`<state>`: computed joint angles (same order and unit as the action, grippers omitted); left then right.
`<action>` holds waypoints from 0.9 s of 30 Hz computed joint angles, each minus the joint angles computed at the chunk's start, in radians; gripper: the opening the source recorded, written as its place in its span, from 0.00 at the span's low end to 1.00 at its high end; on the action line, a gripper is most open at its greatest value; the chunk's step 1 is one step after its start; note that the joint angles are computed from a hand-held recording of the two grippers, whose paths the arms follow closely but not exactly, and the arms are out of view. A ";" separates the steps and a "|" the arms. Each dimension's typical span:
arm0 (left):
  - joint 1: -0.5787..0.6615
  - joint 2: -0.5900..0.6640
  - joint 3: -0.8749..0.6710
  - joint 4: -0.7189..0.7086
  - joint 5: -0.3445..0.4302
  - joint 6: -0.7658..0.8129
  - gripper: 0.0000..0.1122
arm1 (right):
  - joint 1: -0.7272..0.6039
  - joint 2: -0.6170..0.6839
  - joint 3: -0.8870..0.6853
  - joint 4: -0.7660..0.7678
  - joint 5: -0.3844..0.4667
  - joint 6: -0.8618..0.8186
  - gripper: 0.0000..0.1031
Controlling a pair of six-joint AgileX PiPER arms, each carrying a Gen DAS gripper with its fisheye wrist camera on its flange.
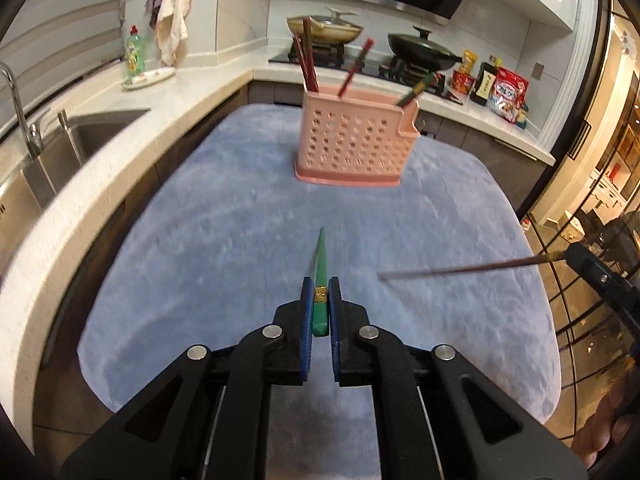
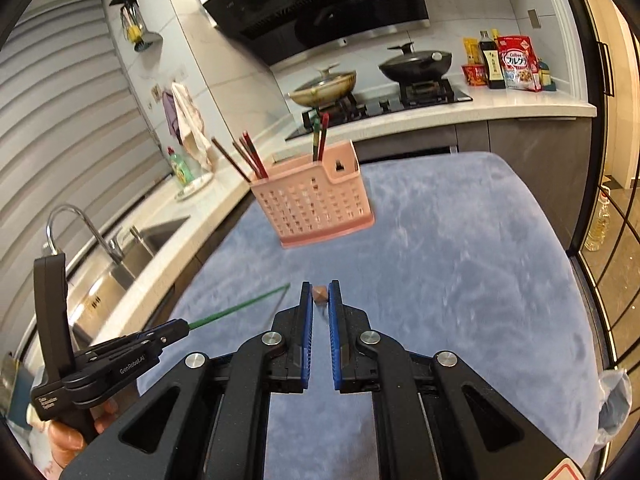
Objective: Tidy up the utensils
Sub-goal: 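Lift both chopsticks and lower them into the pink holder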
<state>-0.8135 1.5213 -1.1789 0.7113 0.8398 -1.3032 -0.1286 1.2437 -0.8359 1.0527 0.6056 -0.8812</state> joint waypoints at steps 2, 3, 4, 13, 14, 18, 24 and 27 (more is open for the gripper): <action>0.033 0.010 -0.049 -0.019 0.012 0.057 0.06 | -0.002 0.027 -0.055 -0.004 0.006 0.012 0.07; 0.050 0.016 -0.072 -0.030 0.012 0.083 0.06 | 0.007 0.040 -0.078 -0.017 -0.003 0.026 0.07; 0.065 0.019 -0.086 -0.038 0.007 0.103 0.06 | 0.018 0.059 -0.108 -0.035 -0.017 0.044 0.07; 0.179 0.094 -0.335 -0.089 0.051 0.300 0.06 | 0.038 0.182 -0.331 -0.043 0.006 0.119 0.07; 0.192 0.101 -0.365 -0.097 0.053 0.323 0.06 | 0.040 0.194 -0.360 -0.044 0.008 0.129 0.07; 0.234 0.139 -0.493 -0.134 0.068 0.404 0.06 | 0.056 0.254 -0.492 -0.056 0.010 0.176 0.07; 0.276 0.248 -0.795 -0.142 0.141 0.517 0.06 | 0.085 0.383 -0.746 -0.125 0.011 0.300 0.07; 0.296 0.328 -0.983 -0.151 0.186 0.580 0.06 | 0.102 0.454 -0.875 -0.184 0.015 0.381 0.07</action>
